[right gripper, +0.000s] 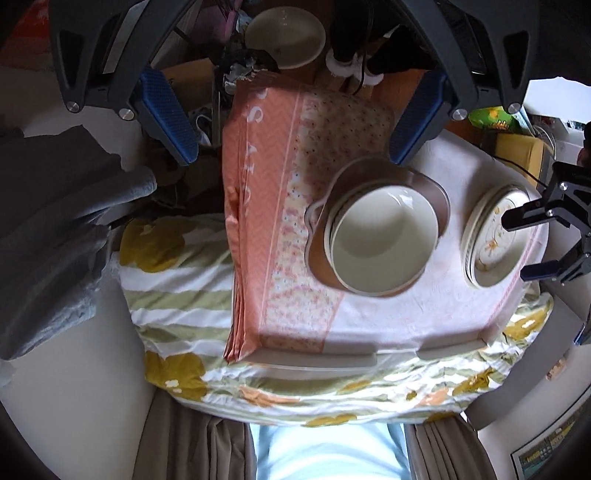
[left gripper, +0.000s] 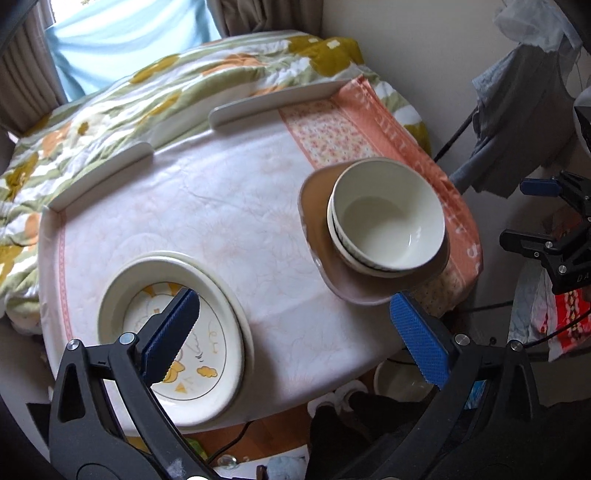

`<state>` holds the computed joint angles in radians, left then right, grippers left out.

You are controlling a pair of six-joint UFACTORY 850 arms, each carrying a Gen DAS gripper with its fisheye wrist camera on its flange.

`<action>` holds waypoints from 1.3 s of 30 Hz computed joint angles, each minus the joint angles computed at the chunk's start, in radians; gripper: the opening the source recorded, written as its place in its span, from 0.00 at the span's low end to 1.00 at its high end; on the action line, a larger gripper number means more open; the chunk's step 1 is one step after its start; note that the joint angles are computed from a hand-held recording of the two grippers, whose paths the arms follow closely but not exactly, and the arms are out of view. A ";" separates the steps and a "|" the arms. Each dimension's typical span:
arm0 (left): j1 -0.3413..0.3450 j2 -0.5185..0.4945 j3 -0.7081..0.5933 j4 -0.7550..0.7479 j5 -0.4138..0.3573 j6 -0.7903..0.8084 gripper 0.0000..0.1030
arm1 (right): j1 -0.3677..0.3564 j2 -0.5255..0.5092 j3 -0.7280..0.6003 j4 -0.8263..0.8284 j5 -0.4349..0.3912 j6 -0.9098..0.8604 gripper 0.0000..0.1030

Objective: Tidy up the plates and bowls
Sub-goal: 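Grasp the rim of the pink basin with the right tool, then lift the pink basin with nested bowls and carry it over the duck plates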

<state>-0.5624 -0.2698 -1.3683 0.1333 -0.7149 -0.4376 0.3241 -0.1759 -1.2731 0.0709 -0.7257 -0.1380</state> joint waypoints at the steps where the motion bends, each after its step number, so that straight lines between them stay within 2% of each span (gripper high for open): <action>1: 0.008 -0.016 -0.005 -0.038 0.004 0.034 0.97 | -0.001 -0.020 -0.004 0.005 -0.009 0.006 1.00; 4: 0.033 -0.068 -0.023 -0.143 -0.012 0.104 0.92 | -0.003 -0.065 -0.007 0.012 -0.022 0.041 0.99; 5: 0.037 -0.088 -0.034 -0.163 -0.027 0.115 0.89 | -0.003 -0.083 -0.014 0.016 -0.028 0.057 0.96; 6: 0.040 -0.105 -0.043 -0.173 -0.038 0.124 0.81 | -0.004 -0.102 -0.025 0.029 -0.038 0.063 0.95; 7: 0.040 -0.119 -0.049 -0.178 -0.044 0.134 0.74 | -0.004 -0.119 -0.035 0.034 -0.049 0.069 0.91; 11: 0.039 -0.162 -0.083 -0.194 -0.063 0.177 0.73 | 0.007 -0.174 -0.074 0.014 -0.092 0.096 0.76; 16: 0.050 -0.212 -0.122 -0.253 -0.081 0.244 0.58 | 0.018 -0.219 -0.108 0.010 -0.114 0.077 0.57; 18: 0.048 -0.227 -0.135 -0.246 -0.080 0.244 0.48 | 0.018 -0.233 -0.113 0.016 -0.114 0.077 0.55; 20: 0.046 -0.241 -0.144 -0.252 -0.077 0.257 0.42 | 0.016 -0.241 -0.112 0.040 -0.101 0.061 0.48; 21: 0.046 -0.250 -0.150 -0.263 -0.075 0.268 0.36 | 0.012 -0.241 -0.108 0.065 -0.094 0.040 0.46; 26: 0.037 -0.266 -0.153 -0.286 -0.048 0.323 0.14 | 0.024 -0.250 -0.106 0.112 -0.063 -0.033 0.23; 28: 0.032 -0.263 -0.144 -0.279 -0.027 0.330 0.13 | 0.023 -0.255 -0.100 0.155 -0.056 -0.077 0.16; 31: 0.032 -0.254 -0.126 -0.282 0.004 0.346 0.12 | 0.020 -0.255 -0.083 0.215 -0.039 -0.123 0.10; 39: 0.021 -0.246 -0.112 -0.206 0.044 0.311 0.12 | 0.021 -0.224 -0.046 0.224 0.023 -0.135 0.10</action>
